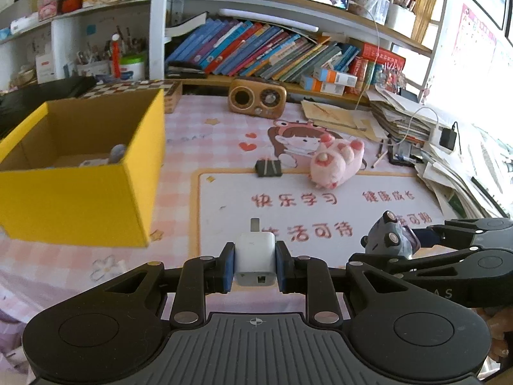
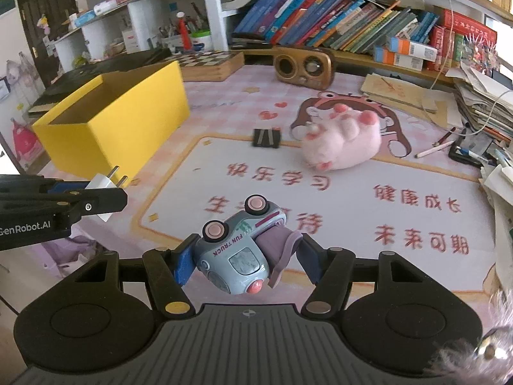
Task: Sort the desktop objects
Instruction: 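Lift the white plug and blue toy truck and carry them over the yellow box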
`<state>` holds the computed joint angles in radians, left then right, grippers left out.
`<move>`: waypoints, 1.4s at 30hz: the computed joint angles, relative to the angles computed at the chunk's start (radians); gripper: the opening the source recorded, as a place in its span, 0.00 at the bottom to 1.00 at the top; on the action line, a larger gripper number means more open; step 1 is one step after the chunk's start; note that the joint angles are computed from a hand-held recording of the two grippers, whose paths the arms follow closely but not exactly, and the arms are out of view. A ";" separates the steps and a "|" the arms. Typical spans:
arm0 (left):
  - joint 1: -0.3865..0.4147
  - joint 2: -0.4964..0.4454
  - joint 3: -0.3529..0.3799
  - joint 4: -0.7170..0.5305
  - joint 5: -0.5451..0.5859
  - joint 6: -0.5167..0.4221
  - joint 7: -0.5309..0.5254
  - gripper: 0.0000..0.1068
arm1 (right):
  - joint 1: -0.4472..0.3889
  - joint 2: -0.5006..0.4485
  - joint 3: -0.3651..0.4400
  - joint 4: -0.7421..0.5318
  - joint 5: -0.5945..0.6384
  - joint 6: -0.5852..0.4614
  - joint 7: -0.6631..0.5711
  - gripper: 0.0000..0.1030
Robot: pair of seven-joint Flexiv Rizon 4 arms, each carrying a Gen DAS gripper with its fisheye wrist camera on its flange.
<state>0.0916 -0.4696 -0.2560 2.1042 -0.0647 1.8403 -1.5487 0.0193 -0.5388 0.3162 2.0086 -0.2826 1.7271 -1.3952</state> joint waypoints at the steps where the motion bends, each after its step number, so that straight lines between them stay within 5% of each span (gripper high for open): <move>1: 0.028 0.010 -0.020 0.019 0.011 0.006 -0.001 0.22 | 0.024 0.011 -0.017 0.013 0.008 0.008 0.008 0.60; 22: 0.587 0.145 -0.393 0.295 0.299 0.075 -0.100 0.22 | 0.506 0.139 -0.325 0.211 0.147 0.113 0.108 0.60; 31: 0.774 0.192 -0.495 0.378 0.382 0.106 -0.167 0.22 | 0.599 0.146 -0.341 0.222 0.172 0.120 0.085 0.60; 42: 0.891 0.237 -0.531 0.427 0.446 0.145 -0.237 0.22 | 0.623 0.136 -0.313 0.200 0.155 0.116 0.064 0.60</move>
<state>0.9824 -0.2324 -0.7867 2.5309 0.3817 1.9854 -1.7855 0.6421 -0.4032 0.0030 2.2087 -0.1276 1.8429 -1.3311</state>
